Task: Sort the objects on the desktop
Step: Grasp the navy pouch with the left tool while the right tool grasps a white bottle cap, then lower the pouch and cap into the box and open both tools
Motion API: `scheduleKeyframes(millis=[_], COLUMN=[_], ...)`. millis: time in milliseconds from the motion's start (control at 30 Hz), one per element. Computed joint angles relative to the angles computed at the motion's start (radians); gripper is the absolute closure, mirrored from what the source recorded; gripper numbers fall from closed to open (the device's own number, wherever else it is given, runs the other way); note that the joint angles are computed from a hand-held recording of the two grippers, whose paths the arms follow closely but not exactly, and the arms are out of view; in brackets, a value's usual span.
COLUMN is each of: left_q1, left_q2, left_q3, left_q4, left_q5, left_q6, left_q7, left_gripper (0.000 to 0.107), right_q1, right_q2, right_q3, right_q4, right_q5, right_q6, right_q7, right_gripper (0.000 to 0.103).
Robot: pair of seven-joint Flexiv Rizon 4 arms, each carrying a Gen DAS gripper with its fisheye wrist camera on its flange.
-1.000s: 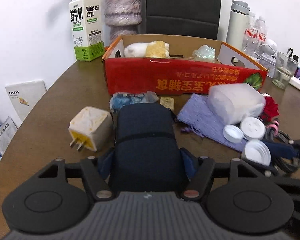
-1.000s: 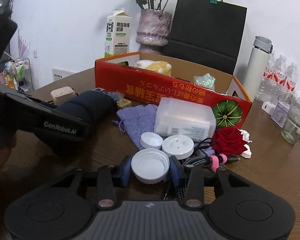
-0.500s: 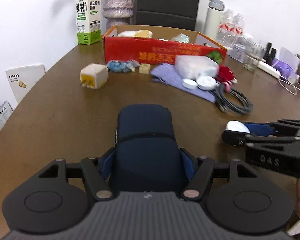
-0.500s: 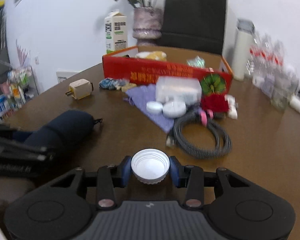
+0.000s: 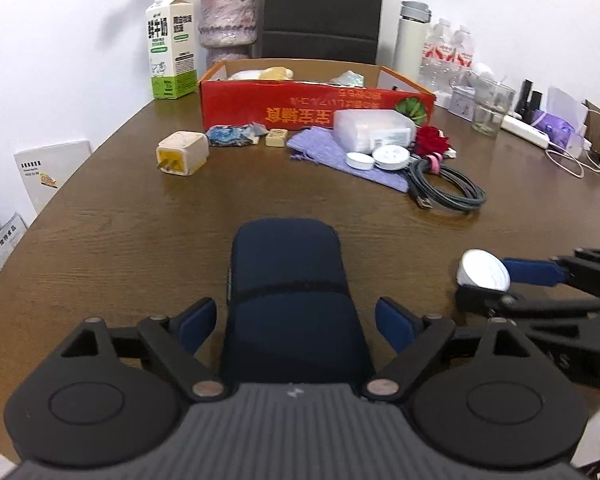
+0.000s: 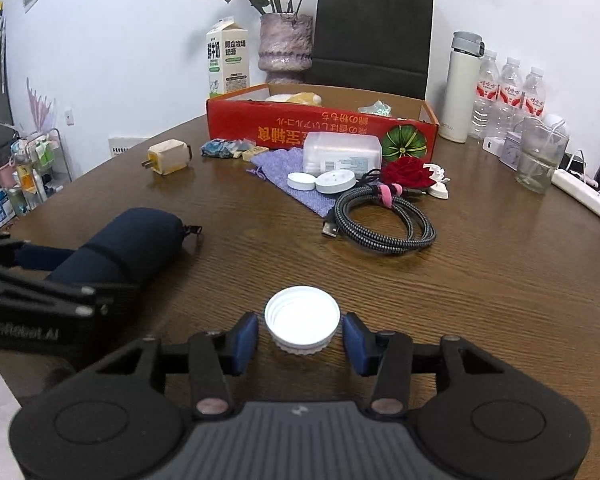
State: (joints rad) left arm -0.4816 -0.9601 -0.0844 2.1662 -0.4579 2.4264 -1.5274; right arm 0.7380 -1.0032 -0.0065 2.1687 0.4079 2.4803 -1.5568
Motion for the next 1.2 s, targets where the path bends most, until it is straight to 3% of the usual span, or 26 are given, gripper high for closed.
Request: scheduleKeyframes(millis=[67, 200, 233, 267, 300, 600, 800, 867, 933, 967, 1000, 1067, 1167, 1200], left_q1=[0.020, 0.037, 0.030, 0.028, 0.028, 0.072, 0.182, 0.269, 0.377, 0.394, 0.383, 0.304, 0.219, 0.184], left_q2=[-0.002, -0.015, -0.016, -0.017, -0.015, 0.028, 0.079, 0.083, 0.079, 0.074, 0.064, 0.039, -0.054, -0.094], left_q3=[-0.008, -0.008, -0.005, -0.003, -0.002, 0.001, -0.040, -0.097, -0.199, -0.211, -0.198, -0.087, -0.017, 0.017], left_q4=[-0.011, -0.024, -0.027, -0.028, -0.028, -0.043, -0.153, -0.232, -0.328, -0.383, -0.460, -0.612, -0.849, -0.931], left_q5=[0.004, 0.033, 0.023, 0.022, 0.024, 0.070, 0.229, 0.353, 0.442, 0.471, 0.478, 0.503, 0.310, 0.194], left_q6=[-0.024, -0.004, -0.005, -0.002, -0.005, 0.008, -0.057, -0.134, -0.283, -0.357, -0.437, -0.561, -0.764, -0.834], left_q7=[-0.011, -0.040, -0.039, -0.038, -0.034, -0.058, -0.034, -0.037, -0.061, -0.083, -0.100, -0.175, -0.070, 0.009], left_gripper=[0.021, 0.038, 0.039, 0.041, 0.042, 0.043, 0.043, 0.043, 0.043, 0.043, 0.043, 0.043, 0.043, 0.043], right_q1=[0.002, -0.007, -0.014, -0.022, -0.029, -0.072, -0.104, -0.117, -0.141, -0.155, -0.171, -0.229, -0.357, -0.392], right_q2=[-0.005, -0.009, -0.009, -0.008, -0.005, 0.037, 0.096, 0.117, 0.135, 0.143, 0.147, 0.156, 0.135, 0.116], right_q3=[-0.003, -0.003, 0.001, 0.004, 0.008, 0.000, -0.043, -0.064, -0.082, -0.093, -0.101, -0.095, -0.032, -0.010], right_q4=[-0.009, -0.025, -0.026, -0.026, -0.025, -0.041, -0.101, -0.137, -0.191, -0.226, -0.262, -0.344, -0.500, -0.562], right_q5=[0.007, -0.002, -0.011, -0.021, -0.031, -0.081, -0.119, -0.134, -0.158, -0.174, -0.191, -0.256, -0.413, -0.459], right_q6=[0.004, -0.008, -0.008, -0.008, -0.009, 0.011, -0.024, -0.045, -0.085, -0.119, -0.153, -0.253, -0.425, -0.485], right_q7=[0.000, 0.004, 0.007, 0.010, 0.014, 0.019, -0.037, -0.066, -0.088, -0.097, -0.101, -0.081, 0.014, 0.051], right_gripper=[0.053, 0.054, 0.056, 0.064, 0.064, 0.064, 0.064, 0.064, 0.064, 0.064, 0.064, 0.064, 0.064, 0.064])
